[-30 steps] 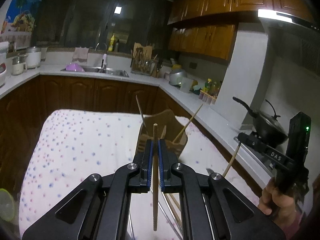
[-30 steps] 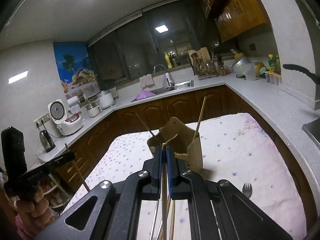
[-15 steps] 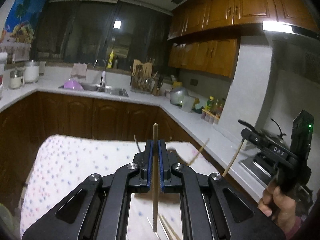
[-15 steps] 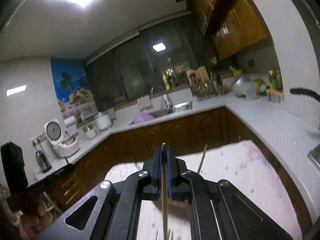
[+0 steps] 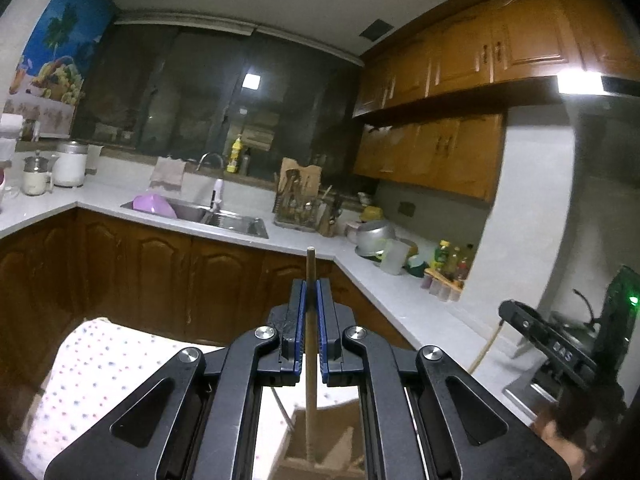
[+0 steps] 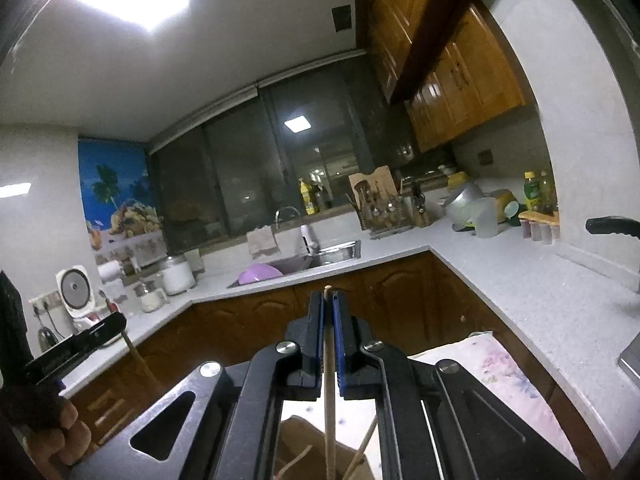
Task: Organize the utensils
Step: 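Lower the chopsticks into the holder and open both tools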
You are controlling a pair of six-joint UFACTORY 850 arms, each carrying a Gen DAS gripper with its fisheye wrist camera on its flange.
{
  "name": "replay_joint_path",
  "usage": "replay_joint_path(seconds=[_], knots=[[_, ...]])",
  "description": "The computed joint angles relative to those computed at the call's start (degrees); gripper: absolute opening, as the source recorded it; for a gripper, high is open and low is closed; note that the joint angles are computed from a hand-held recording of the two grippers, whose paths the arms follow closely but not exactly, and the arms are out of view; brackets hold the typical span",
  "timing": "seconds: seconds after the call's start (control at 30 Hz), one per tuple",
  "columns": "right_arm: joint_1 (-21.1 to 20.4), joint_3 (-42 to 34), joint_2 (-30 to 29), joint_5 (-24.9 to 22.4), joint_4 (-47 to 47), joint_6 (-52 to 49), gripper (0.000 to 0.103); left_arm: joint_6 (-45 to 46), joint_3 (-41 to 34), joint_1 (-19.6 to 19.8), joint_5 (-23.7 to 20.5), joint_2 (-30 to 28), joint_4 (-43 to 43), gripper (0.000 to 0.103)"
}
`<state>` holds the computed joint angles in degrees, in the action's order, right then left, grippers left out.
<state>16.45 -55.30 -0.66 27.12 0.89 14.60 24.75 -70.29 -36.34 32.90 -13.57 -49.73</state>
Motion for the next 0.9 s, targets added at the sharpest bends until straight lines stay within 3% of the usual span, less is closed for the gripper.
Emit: replay_joint_path(seconds=[0.33, 0.73, 0.9], knots=[[0.25, 0.91, -4.17, 2.28, -0.25, 1.31, 0.005, -3.92, -1.68, 0.74, 0.69, -5.90, -0.49, 0.004], [0.10, 2.27, -6.05, 1.34, -0.94, 3.07, 0.005, -2.25, -3.33, 1.60, -6.15, -9.93, -1.98, 0.006], [-0.10, 1.65, -6.07, -0.28, -1.76, 3.52, 0.005, 0.33, -3.61, 1.35, -6.57, -10.03, -3.58, 0.006]])
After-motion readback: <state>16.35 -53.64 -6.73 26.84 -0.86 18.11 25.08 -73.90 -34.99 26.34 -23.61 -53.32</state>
